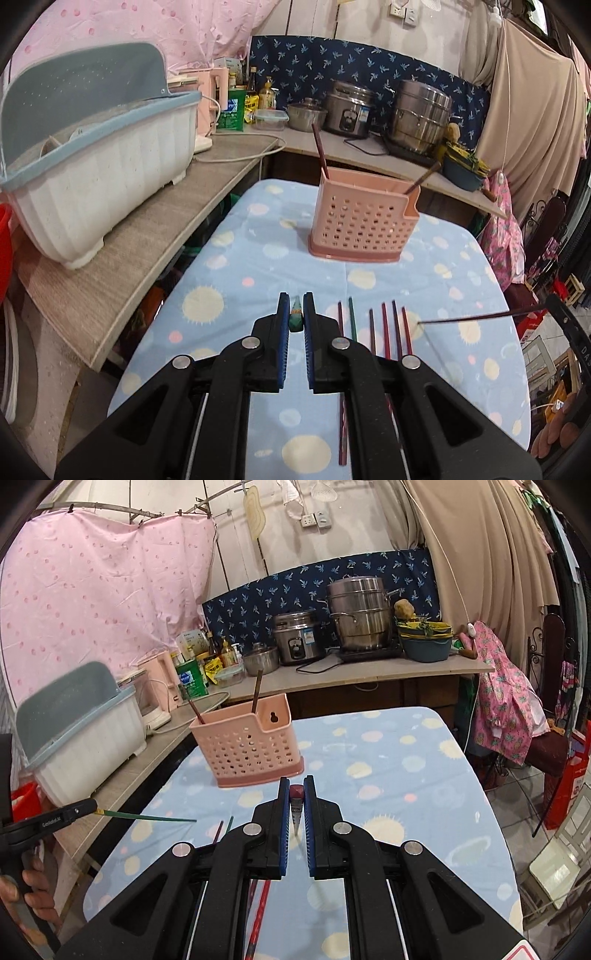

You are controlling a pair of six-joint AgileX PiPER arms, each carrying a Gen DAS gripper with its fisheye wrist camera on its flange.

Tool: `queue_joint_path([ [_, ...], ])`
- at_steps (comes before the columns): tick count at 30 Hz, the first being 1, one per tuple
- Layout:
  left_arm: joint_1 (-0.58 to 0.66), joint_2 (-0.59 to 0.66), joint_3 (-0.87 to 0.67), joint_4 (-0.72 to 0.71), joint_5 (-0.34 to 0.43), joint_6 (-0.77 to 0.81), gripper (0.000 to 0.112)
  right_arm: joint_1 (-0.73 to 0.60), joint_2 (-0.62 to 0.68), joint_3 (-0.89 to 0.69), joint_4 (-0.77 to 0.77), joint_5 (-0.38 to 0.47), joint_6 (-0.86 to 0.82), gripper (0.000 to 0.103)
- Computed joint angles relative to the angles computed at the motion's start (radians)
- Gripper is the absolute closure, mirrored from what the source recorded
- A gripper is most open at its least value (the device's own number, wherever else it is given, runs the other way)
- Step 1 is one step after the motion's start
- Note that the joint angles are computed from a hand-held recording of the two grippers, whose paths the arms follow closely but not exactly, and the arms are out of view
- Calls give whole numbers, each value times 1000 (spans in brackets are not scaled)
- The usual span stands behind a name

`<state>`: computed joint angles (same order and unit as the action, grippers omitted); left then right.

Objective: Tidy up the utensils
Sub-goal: 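Lift the green chopstick and carry it over the pink holder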

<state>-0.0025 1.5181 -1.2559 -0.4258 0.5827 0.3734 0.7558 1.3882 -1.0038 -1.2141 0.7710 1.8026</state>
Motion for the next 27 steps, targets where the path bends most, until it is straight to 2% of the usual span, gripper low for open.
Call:
queue_joint_path([
  [11, -39, 159, -289, 92, 78, -110, 105, -150, 41, -129, 65, -141, -146, 96],
  [19, -52, 271, -544, 98, 202, -144, 105, -246, 91, -283, 178, -240, -312, 96],
  [24, -71, 369, -811, 123, 299, -212, 105, -309, 167, -461, 310, -296, -472, 96],
  [27, -87, 468, -1053, 170, 370, -287, 105, -336, 232, -595, 372, -301, -556, 96],
])
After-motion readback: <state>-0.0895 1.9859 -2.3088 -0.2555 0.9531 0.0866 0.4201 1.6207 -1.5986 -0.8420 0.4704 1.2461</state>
